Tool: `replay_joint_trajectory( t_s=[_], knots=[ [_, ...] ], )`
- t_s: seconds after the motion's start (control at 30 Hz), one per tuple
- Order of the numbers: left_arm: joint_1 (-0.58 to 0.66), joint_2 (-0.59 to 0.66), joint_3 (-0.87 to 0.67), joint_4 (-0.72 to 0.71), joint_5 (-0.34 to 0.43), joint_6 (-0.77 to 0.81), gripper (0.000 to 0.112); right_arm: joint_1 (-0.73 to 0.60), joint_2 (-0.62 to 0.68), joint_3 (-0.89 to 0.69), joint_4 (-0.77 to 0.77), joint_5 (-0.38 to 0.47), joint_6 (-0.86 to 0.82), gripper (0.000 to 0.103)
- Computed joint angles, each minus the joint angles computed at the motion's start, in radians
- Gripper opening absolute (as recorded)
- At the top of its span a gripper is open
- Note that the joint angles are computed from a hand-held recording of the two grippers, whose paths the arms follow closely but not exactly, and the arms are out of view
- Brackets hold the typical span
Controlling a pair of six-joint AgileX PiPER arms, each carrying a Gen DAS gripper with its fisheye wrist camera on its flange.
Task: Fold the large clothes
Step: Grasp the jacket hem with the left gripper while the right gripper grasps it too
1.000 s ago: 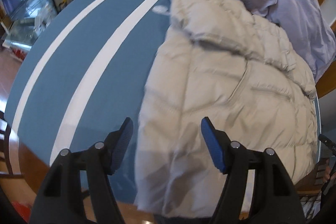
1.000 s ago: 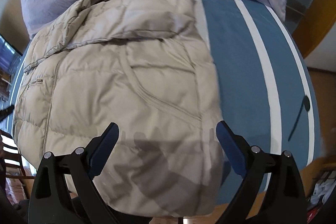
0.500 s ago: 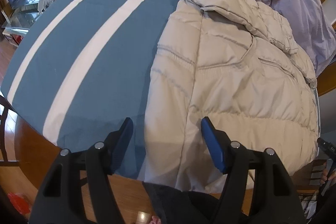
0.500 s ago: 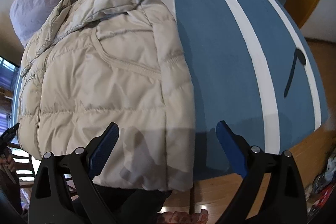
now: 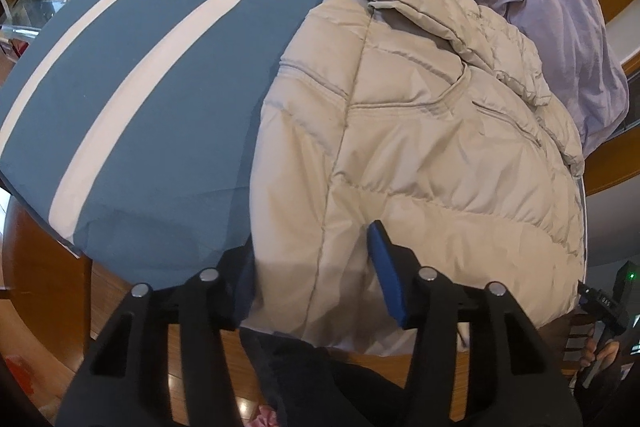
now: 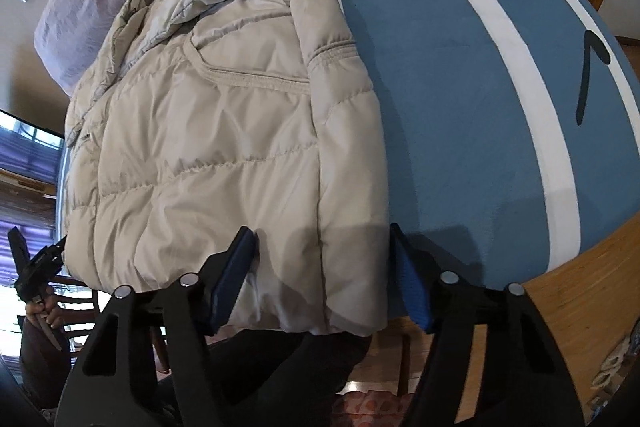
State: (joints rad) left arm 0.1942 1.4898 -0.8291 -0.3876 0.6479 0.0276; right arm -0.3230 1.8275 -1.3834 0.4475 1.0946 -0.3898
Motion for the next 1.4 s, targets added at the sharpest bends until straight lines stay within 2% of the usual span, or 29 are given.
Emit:
replay_joint_trajectory(
  t_s=[0.2,0.47,0.5,0.53,0.6,0.7,0.9,1.03,1.17,1.4],
  knots=[
    [-0.021,-0.006,0.012,-0.005,-0.024,-0.041,0.038,-0.027,-0.008,0.019,0.067,0.030,-0.072,0.046],
    [-0.034,-0.030,0.049,-0.011,-0.074,-0.108,0.036,-0.064,0.005,0.027,0.138,0.053,-0.151,0.046],
    [-0.038,-0.035,0.055,-0.005,-0.084,-0.128,0.034,-0.066,0.005,0.031,0.140,0.051,-0.161,0.041],
    [-0.040,-0.037,0.058,-0.001,-0.089,-0.141,0.028,-0.072,0.012,0.028,0.141,0.062,-0.171,0.030],
    [-0.033,-0.052,0.074,-0.045,-0.100,-0.127,0.018,-0.086,0.022,0.023,0.167,0.084,-0.179,0.019],
    [-0.044,-0.076,0.075,-0.031,-0.100,-0.154,0.011,-0.093,0.020,0.010,0.185,0.103,-0.190,0.012],
    [-0.077,-0.124,0.014,0.087,-0.051,-0.258,0.008,-0.083,-0.004,-0.041,0.206,0.111,-0.185,0.010],
    [-0.097,-0.128,-0.091,0.169,0.014,-0.301,0.008,-0.054,0.000,-0.120,0.216,0.111,-0.148,0.009],
    [-0.115,-0.086,-0.238,0.224,0.077,-0.345,0.008,-0.022,0.018,-0.222,0.211,0.112,-0.107,0.009],
    [-0.141,0.035,-0.492,0.291,0.141,-0.376,0.008,0.046,0.127,-0.496,0.176,0.119,0.036,0.009]
  ],
)
